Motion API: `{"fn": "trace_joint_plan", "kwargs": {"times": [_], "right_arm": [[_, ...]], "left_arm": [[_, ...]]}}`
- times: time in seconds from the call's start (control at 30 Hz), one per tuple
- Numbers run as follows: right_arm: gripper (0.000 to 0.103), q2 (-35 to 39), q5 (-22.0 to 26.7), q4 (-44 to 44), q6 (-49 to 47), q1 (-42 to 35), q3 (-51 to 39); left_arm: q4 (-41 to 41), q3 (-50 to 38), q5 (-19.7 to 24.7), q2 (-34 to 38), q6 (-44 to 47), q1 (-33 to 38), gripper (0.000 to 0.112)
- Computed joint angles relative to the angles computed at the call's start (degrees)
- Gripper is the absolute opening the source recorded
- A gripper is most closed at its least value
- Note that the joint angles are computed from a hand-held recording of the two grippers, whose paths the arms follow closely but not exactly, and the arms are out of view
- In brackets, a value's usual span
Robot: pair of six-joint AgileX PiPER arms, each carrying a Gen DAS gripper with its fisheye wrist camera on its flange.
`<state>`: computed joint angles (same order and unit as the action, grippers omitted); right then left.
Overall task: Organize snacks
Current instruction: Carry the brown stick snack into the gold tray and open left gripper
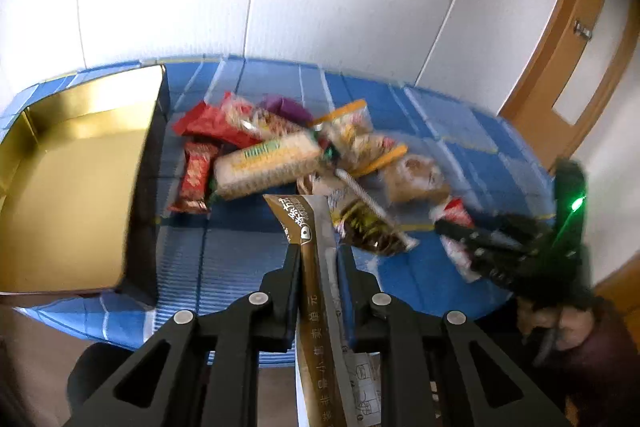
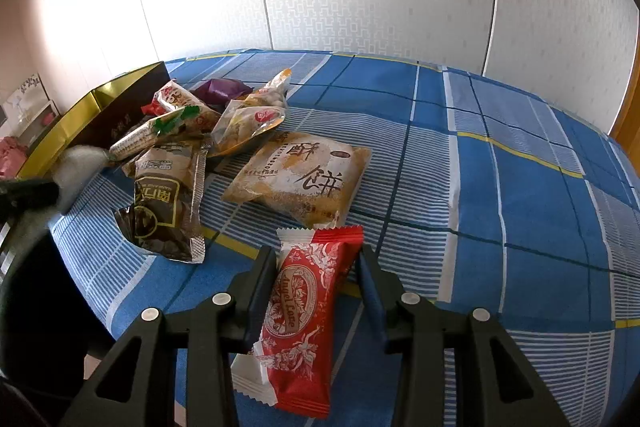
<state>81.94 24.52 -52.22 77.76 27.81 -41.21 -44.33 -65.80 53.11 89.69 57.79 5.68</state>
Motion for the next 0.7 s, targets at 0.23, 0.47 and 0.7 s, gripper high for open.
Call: {"fn": "trace_joint_plan", "kwargs": {"times": [0.23,0.47,0.7], "right_arm": [[0.042,-0.3,-0.61,0.71,-0.74,-0.54,0.27],[0.044,0.44,1.01,0.36,-0.37,0.52,-0.48],[0.046,1.92,4.44,0.09,-0.98,2.38,-2.09]], "left_arm": [[0.09,-12.31,-1.1,3.88,-5.86,4.5,0.017],[16.15,-32.59,-7.24,18.55,-20.73,2.99,0.018],[26.05,-43.25,-7.39,28.58,-30.68,1.18,0.023]]}}
